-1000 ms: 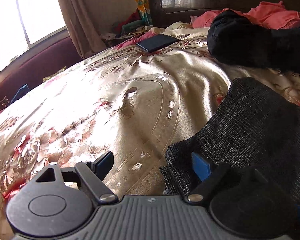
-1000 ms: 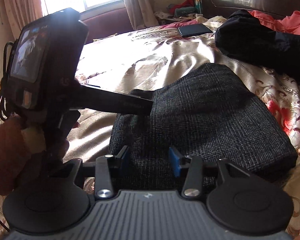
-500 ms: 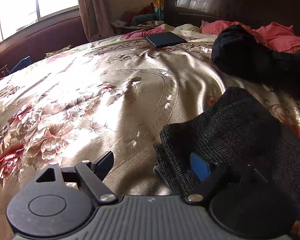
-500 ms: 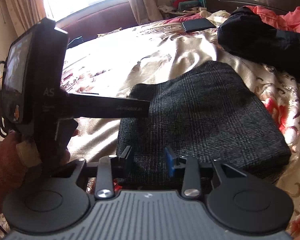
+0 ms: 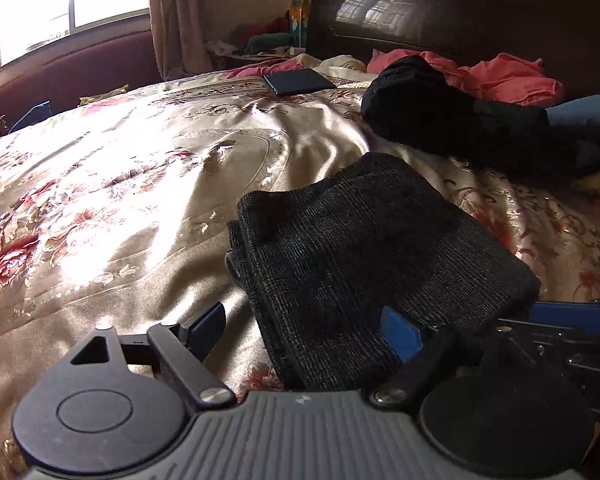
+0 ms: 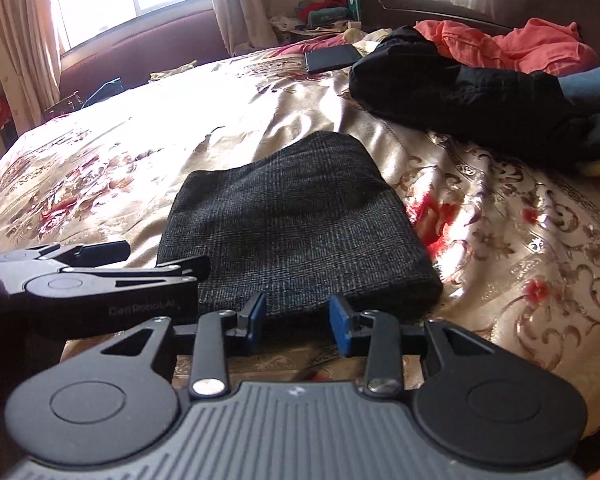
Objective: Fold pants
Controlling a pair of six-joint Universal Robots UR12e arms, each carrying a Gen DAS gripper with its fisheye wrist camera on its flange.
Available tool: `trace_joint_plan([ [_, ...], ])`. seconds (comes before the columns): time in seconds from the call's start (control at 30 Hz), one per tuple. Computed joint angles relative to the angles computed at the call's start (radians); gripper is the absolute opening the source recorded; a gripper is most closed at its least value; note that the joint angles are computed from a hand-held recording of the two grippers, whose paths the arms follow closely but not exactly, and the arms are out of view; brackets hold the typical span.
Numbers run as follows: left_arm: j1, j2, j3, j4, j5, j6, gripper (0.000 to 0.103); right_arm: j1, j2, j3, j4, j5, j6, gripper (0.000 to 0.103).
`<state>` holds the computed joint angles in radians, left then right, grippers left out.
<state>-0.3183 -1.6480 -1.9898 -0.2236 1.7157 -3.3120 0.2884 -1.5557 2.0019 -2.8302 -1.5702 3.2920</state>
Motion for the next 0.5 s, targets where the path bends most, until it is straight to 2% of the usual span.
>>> trace_joint_plan([
  [0.03,-0.005,0.003,-0.002,-0.001,0.003,-0.003,0.103,-0.002,-0.005,0.004,-0.001,0.000,0.000,0.036],
  [0.2,-0.028,0.021,-0.012,0.000,0.017,-0.017,0.103,-0.013,-0.032,0.032,-0.015,0.002,0.013,0.036],
  [0.33,-0.046,0.036,-0.009,-0.058,0.055,-0.051,0.103,-0.018,-0.048,0.049,-0.021,0.000,0.020,0.036],
  [0.5,-0.051,0.057,-0.035,-0.061,0.040,-0.050,0.103,-0.021,-0.066,0.061,-0.011,-0.010,0.027,0.036],
])
